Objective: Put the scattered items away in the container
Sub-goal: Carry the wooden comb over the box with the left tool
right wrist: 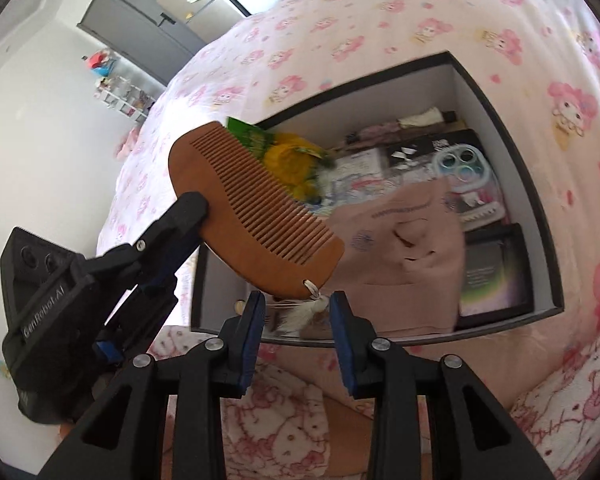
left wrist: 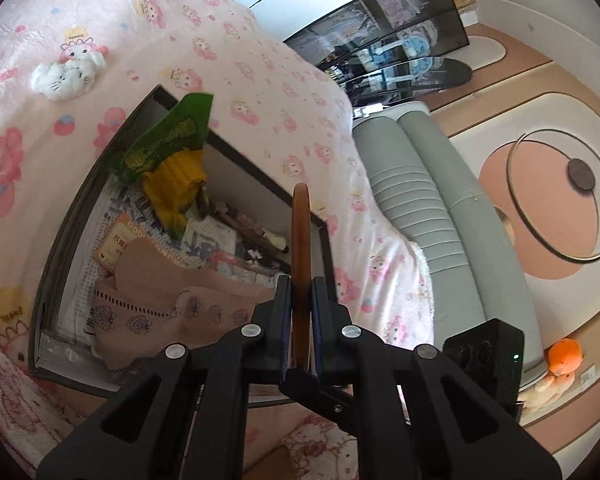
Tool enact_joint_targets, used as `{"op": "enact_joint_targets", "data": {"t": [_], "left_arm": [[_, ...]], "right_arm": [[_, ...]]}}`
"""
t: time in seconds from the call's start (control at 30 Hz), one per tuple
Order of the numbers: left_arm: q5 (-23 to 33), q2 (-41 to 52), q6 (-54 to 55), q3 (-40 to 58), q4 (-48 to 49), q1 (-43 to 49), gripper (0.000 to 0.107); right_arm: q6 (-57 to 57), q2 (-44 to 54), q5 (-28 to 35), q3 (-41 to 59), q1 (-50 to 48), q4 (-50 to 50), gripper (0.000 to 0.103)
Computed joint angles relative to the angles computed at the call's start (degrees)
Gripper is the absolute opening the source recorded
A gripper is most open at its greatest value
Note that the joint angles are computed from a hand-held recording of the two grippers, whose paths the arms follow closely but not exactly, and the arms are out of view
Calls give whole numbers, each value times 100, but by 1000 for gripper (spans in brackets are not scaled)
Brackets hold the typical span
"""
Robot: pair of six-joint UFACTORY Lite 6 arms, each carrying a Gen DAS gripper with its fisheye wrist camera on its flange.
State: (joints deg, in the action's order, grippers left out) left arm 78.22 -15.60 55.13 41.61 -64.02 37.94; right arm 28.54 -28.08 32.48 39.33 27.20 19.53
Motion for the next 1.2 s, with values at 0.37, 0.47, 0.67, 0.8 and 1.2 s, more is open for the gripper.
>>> {"op": "enact_joint_targets", "data": {"t": [0.37, 0.47, 0.67, 0.8, 1.2], "left_arm": [[-1314, -230, -736, -121, 1518, -892, 8], [-1586, -166, -1090, 200, 2050, -1206, 11], [-2223, 144, -1602, 789, 2736, -1763, 35], [-2513, 1023, -1797, 1461, 2967, -2238, 44], [-2885, 2554, -2842, 2533, 4569, -3547, 53]], "right_arm": [[-982, 443, -363, -449, -482, 865, 30], [-958, 514, -320, -365, -524, 714, 30], [-1171, 570, -247, -329, -631, 771, 30], [-1385, 599, -181, -299, -634, 902, 30], [-2234, 921, 5, -124, -696, 1677, 34]]}}
